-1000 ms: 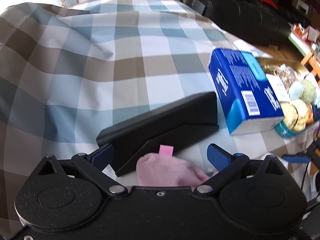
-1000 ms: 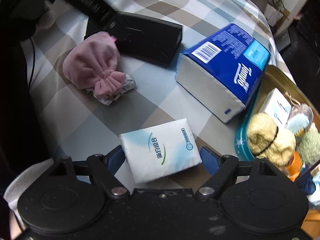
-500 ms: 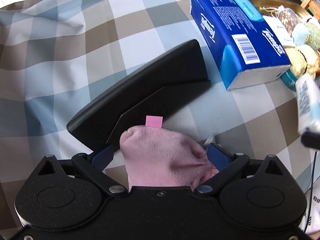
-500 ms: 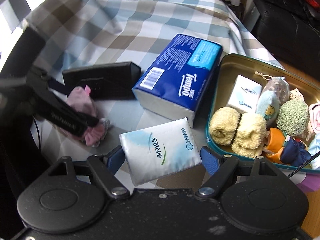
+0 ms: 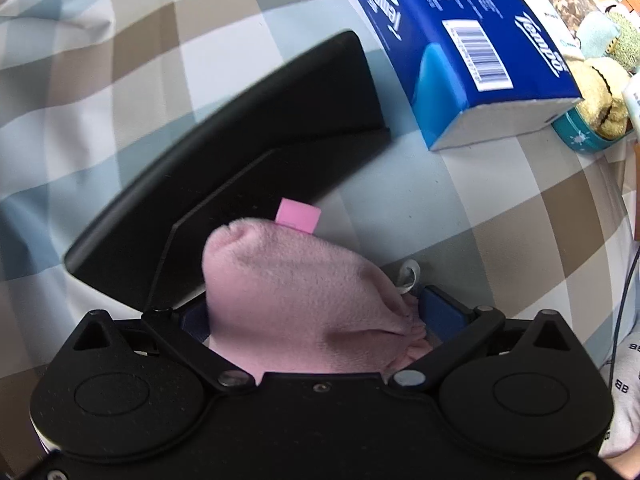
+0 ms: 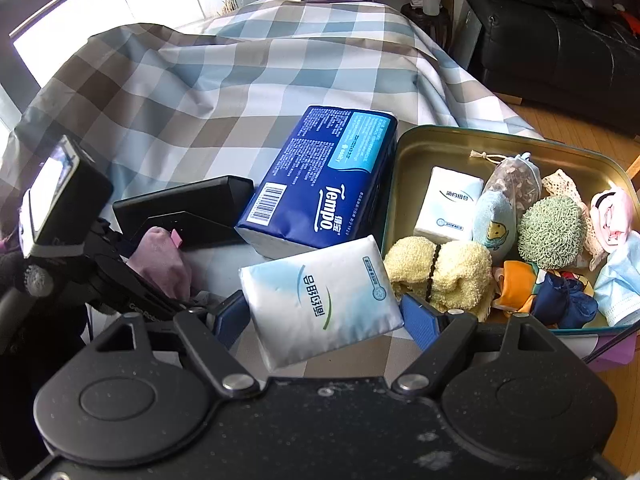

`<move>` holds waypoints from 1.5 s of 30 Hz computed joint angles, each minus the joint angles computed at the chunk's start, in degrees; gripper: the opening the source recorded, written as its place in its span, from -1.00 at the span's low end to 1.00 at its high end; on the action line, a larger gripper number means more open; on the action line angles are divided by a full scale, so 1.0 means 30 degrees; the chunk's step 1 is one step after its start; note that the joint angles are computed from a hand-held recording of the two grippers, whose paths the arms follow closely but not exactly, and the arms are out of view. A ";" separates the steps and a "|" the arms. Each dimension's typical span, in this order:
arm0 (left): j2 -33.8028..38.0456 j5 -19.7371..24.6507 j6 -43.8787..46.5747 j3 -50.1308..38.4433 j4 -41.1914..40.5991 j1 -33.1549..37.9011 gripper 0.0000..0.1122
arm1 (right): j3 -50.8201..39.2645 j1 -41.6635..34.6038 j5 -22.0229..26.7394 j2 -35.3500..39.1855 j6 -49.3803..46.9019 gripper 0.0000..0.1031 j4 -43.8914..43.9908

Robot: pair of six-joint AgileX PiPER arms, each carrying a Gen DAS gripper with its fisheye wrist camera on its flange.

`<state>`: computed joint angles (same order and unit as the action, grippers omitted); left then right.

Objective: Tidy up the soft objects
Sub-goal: 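Close the left gripper on the pink fleece pouch, then carry the pouch and tissue pack over the gold tray with both grippers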

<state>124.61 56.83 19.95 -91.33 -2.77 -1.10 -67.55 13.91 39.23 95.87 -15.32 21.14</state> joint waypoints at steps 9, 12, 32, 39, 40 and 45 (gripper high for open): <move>-0.0496 -0.0979 -0.0642 0.0969 0.0402 -0.0380 0.62 | 0.0196 0.0355 -0.0442 -0.0162 0.0953 0.58 -0.0980; -0.0810 -0.1357 -0.1118 0.1422 0.0377 -0.0408 0.47 | 0.0274 0.0509 -0.0759 -0.0229 0.1662 0.58 -0.1725; -0.5773 -0.4702 -0.6631 0.5795 0.1678 -0.0750 0.05 | 0.0839 -0.0257 -0.1050 -0.1071 0.1139 0.58 -0.0832; -0.7438 -0.4544 -0.7140 0.6022 0.1212 -0.0887 0.05 | 0.0884 -0.0776 -0.0782 -0.1371 0.0261 0.58 0.0274; -0.7595 -0.4514 -0.7184 0.5892 0.1135 -0.0910 0.05 | 0.0930 -0.0912 -0.0810 -0.1541 0.0058 0.58 0.0426; -0.8044 -0.4015 -0.7162 0.4476 0.0669 -0.1296 0.05 | 0.0718 -0.2443 -0.0976 -0.2224 -0.0601 0.58 0.1618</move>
<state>100.48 44.78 -1.53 -77.91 -0.77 -4.99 -65.40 6.58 36.30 89.19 -17.13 26.00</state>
